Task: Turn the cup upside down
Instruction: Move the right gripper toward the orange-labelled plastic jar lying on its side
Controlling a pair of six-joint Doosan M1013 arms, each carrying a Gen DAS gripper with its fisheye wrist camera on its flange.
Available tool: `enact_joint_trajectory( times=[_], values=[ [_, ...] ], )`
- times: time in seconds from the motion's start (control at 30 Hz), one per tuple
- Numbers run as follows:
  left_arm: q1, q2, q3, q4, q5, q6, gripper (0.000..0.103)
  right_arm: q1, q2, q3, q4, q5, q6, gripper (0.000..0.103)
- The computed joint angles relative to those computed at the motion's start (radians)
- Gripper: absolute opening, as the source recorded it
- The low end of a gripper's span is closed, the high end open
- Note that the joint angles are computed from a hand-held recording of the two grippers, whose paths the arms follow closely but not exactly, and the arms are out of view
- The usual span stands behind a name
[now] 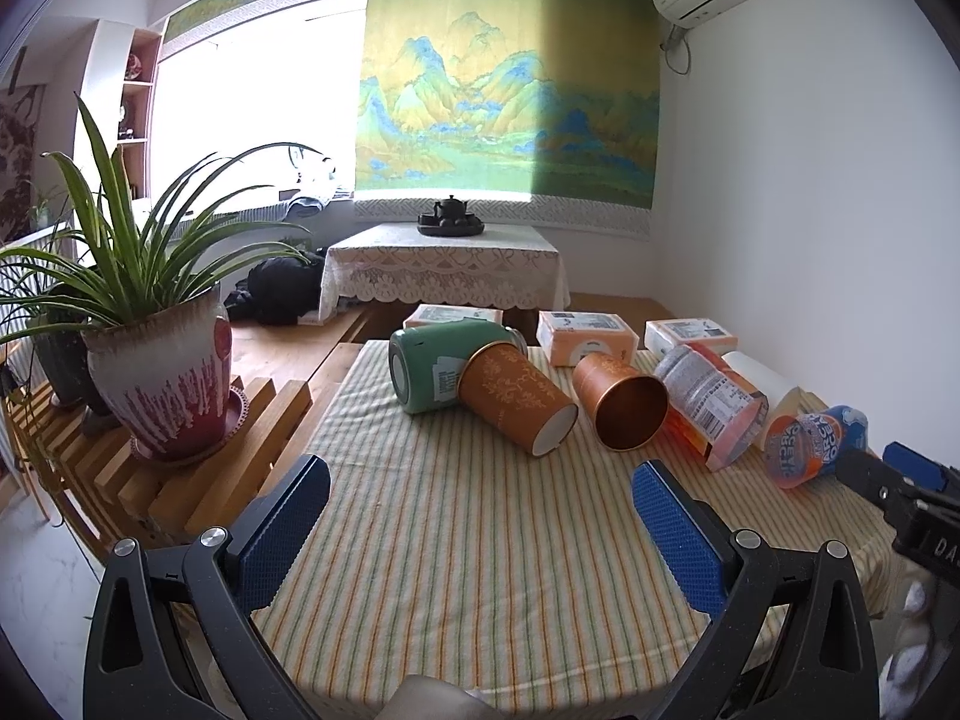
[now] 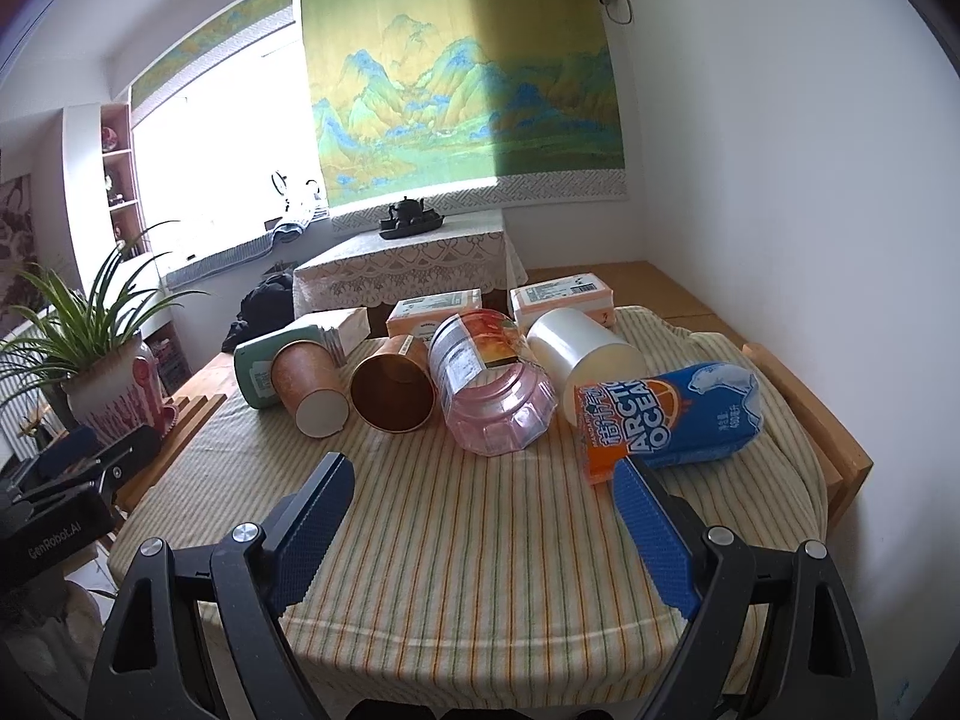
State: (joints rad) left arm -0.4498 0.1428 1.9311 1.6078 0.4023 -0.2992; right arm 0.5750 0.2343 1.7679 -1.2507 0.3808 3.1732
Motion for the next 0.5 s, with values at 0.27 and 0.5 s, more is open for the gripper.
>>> enact_joint_trajectory(
  times=[0.27,0.5],
  values=[
    [0.013,0.016,-0.024,-0.072,-0.038,0.083,0.102,-0.043,0.028,-0.078,0.208,-0.005,-0.285,0.085],
    [0.022,0.030,-0.041,-0.114,-0.056,0.126,0.102,-0.091,0.077,-0.172,0.577,0.011,-0.683,0.085]
  ],
)
